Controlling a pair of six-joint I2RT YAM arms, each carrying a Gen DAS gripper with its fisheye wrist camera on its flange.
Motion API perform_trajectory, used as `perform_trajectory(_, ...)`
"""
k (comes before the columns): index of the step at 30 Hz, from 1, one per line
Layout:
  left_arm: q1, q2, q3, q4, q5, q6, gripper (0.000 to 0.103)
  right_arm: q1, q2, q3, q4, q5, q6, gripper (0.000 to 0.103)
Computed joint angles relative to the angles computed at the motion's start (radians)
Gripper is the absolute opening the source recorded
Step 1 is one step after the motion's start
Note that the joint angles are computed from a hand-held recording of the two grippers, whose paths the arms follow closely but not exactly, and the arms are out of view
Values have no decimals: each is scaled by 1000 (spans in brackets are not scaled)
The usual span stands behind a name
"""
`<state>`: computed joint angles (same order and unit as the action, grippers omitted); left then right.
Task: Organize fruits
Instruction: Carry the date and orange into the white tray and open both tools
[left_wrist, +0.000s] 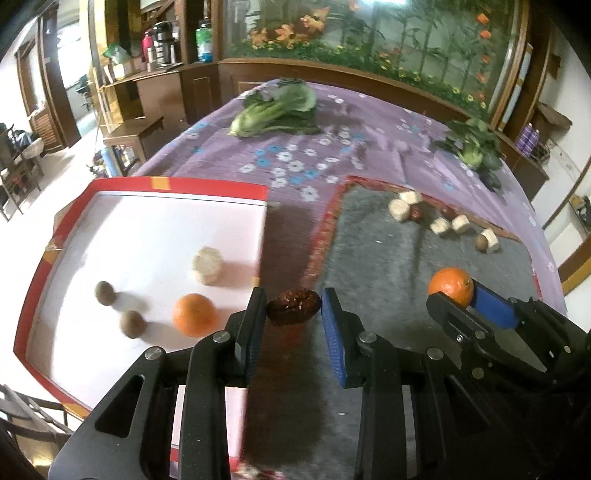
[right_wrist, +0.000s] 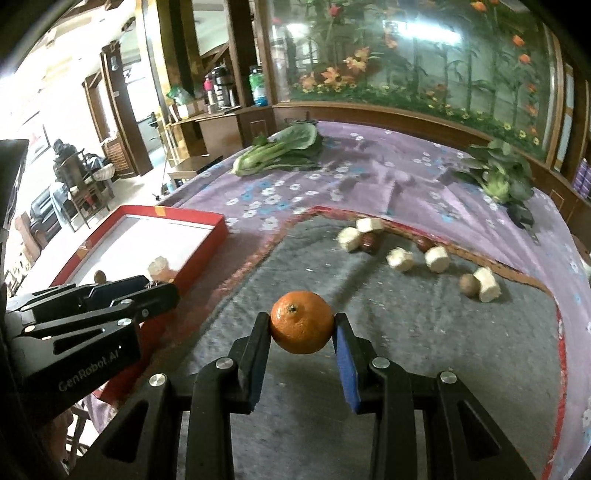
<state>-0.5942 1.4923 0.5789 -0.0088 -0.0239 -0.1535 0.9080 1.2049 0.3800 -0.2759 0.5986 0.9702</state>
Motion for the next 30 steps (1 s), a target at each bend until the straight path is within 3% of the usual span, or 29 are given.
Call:
perform_trajectory(21, 393, 115, 91, -19, 140, 162, 30, -51, 414, 302, 218, -140, -242, 33)
perform_trajectory(30, 425, 241, 220, -46, 144, 156, 30, -161, 569, 425, 319, -282, -370, 33)
